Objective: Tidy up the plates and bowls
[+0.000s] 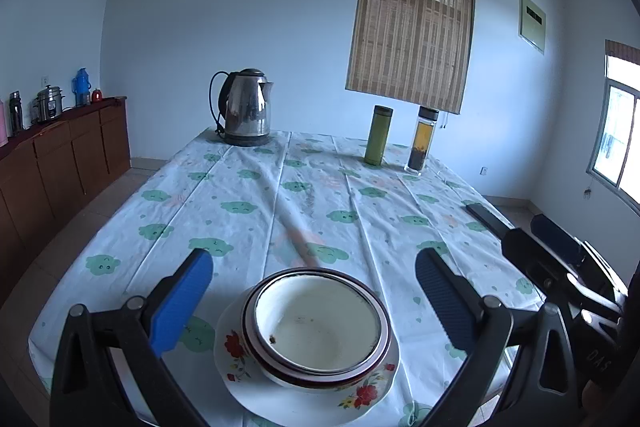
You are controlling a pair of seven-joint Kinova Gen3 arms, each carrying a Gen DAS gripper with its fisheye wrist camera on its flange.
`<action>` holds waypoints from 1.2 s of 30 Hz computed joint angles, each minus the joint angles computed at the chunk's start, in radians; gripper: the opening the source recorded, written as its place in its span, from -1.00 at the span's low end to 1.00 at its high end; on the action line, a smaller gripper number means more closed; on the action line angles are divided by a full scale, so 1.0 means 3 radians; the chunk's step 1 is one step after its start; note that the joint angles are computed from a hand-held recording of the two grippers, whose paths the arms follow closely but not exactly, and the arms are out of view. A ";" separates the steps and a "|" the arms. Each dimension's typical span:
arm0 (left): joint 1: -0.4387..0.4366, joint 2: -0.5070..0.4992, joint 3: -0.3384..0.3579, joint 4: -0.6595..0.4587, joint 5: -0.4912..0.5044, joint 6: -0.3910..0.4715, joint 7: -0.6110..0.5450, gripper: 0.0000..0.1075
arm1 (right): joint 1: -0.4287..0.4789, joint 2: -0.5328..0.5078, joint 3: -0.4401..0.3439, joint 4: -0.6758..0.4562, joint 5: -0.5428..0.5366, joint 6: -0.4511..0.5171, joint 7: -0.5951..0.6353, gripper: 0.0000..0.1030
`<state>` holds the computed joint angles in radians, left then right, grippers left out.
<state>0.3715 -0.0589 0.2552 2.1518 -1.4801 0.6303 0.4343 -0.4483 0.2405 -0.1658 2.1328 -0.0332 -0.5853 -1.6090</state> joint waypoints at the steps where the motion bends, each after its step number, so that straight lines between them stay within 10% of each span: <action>1: 0.0003 0.0000 0.0002 -0.0008 0.0016 0.0004 -0.0018 0.91 | -0.0009 0.0000 0.0005 0.0001 -0.0014 0.0000 0.0015 0.53; 36: -0.0051 -0.0111 0.0041 -0.0018 0.0065 -0.0046 -0.0131 0.91 | -0.0091 -0.0078 0.0010 0.0128 -0.0183 -0.0169 0.0194 0.54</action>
<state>0.3562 -0.0922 0.2675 2.1463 -1.4606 0.6165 0.3950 -0.4756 0.2171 -0.1628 2.1712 -0.0882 -0.6360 -1.5506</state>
